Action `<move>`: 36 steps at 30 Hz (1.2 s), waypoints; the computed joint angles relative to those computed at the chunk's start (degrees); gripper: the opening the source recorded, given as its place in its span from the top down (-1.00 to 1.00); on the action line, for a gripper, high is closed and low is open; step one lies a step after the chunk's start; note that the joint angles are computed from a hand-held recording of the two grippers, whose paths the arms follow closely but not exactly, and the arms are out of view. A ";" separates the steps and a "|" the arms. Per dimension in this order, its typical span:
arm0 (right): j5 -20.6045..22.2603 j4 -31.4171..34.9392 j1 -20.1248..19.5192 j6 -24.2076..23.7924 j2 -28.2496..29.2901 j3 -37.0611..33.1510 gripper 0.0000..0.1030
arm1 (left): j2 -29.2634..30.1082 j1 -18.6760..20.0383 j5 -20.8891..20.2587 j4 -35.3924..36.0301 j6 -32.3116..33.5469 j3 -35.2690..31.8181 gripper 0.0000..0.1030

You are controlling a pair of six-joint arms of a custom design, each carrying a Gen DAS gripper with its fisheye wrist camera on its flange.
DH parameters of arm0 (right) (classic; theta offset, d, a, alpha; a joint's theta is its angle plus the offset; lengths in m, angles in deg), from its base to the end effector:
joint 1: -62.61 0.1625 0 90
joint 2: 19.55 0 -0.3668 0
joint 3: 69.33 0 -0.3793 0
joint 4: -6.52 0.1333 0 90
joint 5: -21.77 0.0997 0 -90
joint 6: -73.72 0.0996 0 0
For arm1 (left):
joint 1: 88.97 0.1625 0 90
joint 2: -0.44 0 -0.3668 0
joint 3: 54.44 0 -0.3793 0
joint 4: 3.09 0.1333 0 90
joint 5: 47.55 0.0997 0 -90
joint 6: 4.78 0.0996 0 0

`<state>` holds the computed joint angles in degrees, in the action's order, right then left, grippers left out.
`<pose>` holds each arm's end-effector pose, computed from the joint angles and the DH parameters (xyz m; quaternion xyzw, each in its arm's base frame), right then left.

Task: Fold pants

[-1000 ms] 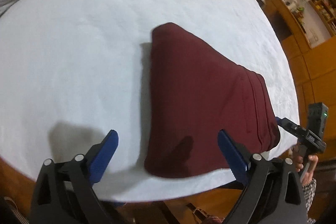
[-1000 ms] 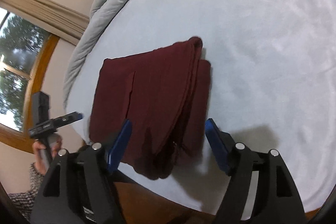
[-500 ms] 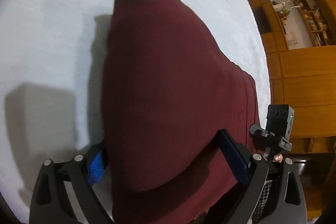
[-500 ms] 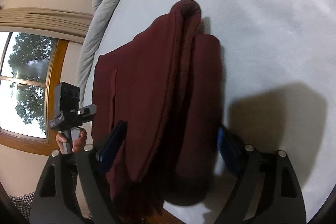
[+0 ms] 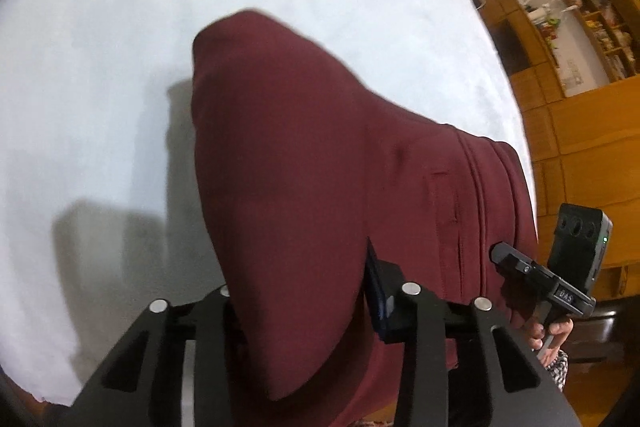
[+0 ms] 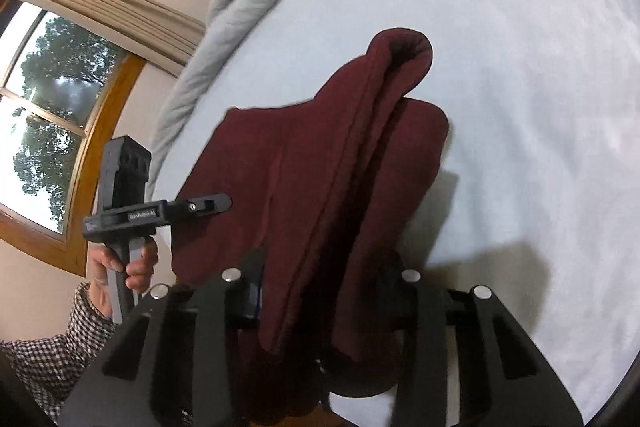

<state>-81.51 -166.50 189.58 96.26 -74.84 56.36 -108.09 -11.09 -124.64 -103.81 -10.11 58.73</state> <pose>0.3616 -0.2968 0.0339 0.1114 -0.9811 0.1518 0.0456 0.0742 -0.3953 0.3936 0.0528 0.9909 -0.0691 0.1030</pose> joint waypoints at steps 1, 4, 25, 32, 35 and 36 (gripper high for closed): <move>-1.48 1.24 0.84 -0.61 -0.68 -1.07 0.29 | -0.11 -0.47 -0.92 -0.80 0.42 -0.14 0.27; -3.32 2.34 1.40 -2.41 -2.91 -2.69 0.29 | 0.31 -2.54 -1.98 -3.99 0.88 -0.73 0.27; -4.12 1.37 -14.48 -7.92 1.84 -8.84 0.21 | 24.34 2.30 0.49 -17.08 6.49 -10.90 0.13; -2.38 -5.50 -17.06 -6.91 3.11 -5.66 -0.20 | 25.78 1.63 1.65 -19.59 6.57 -9.81 -0.09; -2.50 -6.63 -16.60 -6.03 3.77 -5.88 -0.29 | 25.75 1.61 1.32 -21.03 5.08 -9.21 -0.27; -3.29 -6.01 -16.11 -5.92 3.62 -6.02 -0.37 | 25.20 1.67 1.57 -21.06 4.88 -8.89 -0.34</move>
